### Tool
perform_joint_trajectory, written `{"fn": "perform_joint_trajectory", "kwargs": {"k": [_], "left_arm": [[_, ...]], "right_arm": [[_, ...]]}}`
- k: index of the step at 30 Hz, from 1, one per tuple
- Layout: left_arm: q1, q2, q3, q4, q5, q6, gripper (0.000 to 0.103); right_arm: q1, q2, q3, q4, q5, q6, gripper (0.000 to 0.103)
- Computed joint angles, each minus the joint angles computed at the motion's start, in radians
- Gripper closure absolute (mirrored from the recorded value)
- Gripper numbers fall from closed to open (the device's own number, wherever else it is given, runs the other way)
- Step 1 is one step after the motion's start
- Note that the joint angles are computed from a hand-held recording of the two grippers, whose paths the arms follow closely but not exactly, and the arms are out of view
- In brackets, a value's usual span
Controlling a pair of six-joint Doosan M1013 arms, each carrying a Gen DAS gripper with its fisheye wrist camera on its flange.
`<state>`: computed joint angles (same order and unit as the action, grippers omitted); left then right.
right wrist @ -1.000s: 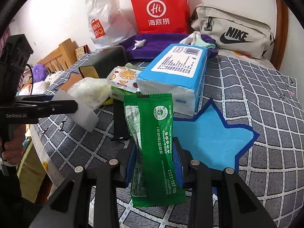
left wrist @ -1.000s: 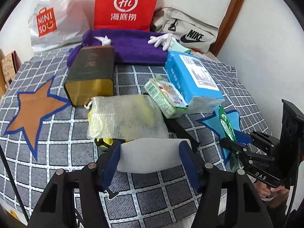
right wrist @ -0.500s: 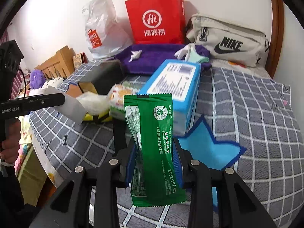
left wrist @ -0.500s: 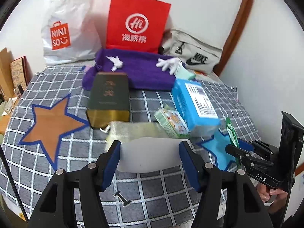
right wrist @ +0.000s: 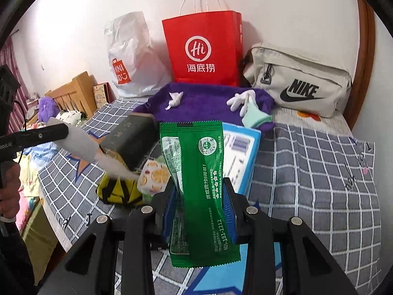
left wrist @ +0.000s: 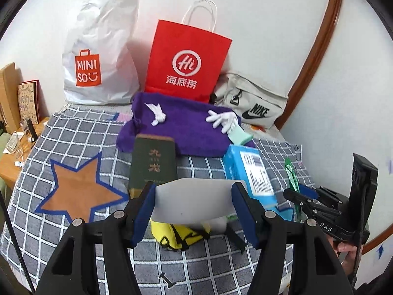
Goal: Organize soft objects
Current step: 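Carry the block in the left gripper and packet in the right toward the purple towel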
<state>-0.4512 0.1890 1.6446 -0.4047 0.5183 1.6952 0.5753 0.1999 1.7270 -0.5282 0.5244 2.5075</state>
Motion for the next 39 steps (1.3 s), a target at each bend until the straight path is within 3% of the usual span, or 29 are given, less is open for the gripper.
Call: {"fn": "perform_joint_trajectory", "kwargs": {"k": [3,14,19,26,30,32,39], "left_arm": [[0.013,0.006,-0.013,-0.034,0.0,0.023,0.042],[0.012,0.07,-0.108,0.113,0.015,-0.107,0.042],[0.023,0.122,-0.175,0.117,0.047,-0.126,0.042],[0.03,0.198,-0.273,0.144,0.098,-0.153,0.042],[0.032,0.244,-0.333,0.159,0.135,-0.17,0.042],[0.038,0.272,-0.375,0.158,0.198,-0.152,0.042],[0.048,0.338,-0.455,0.141,0.261,-0.15,0.042]], "right_arm": [[-0.006,0.007,-0.014,0.011,-0.001,-0.019,0.068],[-0.044,0.051,-0.097,0.05,0.018,-0.093,0.068],[-0.07,0.086,-0.148,0.077,0.028,-0.135,0.068],[-0.119,0.136,-0.215,0.116,0.032,-0.205,0.068],[-0.152,0.164,-0.245,0.195,0.017,-0.298,0.068],[-0.167,0.181,-0.265,0.234,0.021,-0.341,0.068],[-0.205,0.242,-0.326,0.375,0.034,-0.492,0.068]]}}
